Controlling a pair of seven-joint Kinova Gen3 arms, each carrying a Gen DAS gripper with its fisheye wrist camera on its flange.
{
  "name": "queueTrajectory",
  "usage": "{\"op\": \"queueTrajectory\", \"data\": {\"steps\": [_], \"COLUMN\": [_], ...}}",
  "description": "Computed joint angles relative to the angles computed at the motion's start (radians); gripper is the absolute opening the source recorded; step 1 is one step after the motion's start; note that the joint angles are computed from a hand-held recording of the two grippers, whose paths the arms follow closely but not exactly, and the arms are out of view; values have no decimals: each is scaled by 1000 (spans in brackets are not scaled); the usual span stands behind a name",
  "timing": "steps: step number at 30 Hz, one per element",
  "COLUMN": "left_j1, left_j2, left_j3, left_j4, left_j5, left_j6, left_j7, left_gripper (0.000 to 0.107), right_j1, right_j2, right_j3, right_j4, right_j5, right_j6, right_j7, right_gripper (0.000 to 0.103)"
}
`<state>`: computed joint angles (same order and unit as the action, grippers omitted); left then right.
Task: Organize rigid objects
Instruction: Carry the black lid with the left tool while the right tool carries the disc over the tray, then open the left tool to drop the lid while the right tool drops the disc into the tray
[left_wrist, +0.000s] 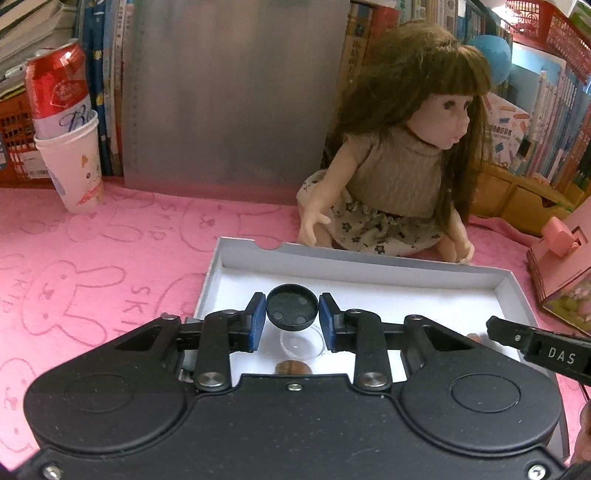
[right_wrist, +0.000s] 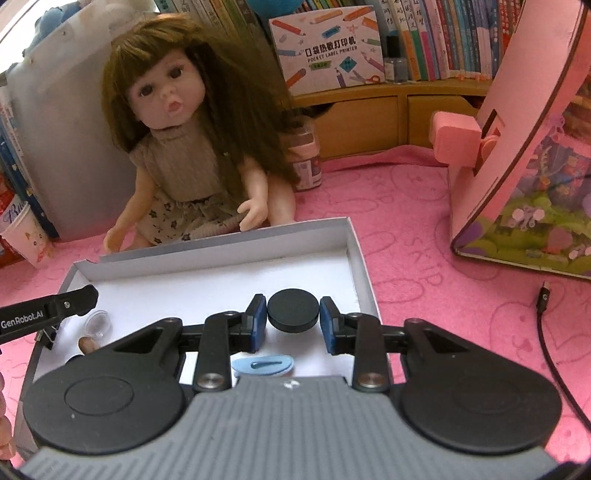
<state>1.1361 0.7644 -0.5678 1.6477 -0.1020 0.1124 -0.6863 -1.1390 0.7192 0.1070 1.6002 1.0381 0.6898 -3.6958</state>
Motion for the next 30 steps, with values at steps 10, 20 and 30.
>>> {"op": "queueTrajectory", "data": {"steps": [10, 20, 30], "left_j1": [22, 33, 41], "left_j2": [42, 59, 72], "left_j3": [-27, -42, -50], "left_j4": [-43, -52, -63], "left_j5": [-21, -38, -51], "left_j6": [19, 19, 26], "left_j7": [12, 21, 26], "left_gripper": [29, 29, 29], "right_j1": [7, 11, 4], "right_j2": [22, 37, 41], "right_j3": [2, 15, 29], "right_j4": [-27, -35, -37], "right_j5": [-17, -35, -42], "right_j6": [13, -4, -12], "right_j7": [35, 55, 66], "right_gripper": [37, 37, 37]}}
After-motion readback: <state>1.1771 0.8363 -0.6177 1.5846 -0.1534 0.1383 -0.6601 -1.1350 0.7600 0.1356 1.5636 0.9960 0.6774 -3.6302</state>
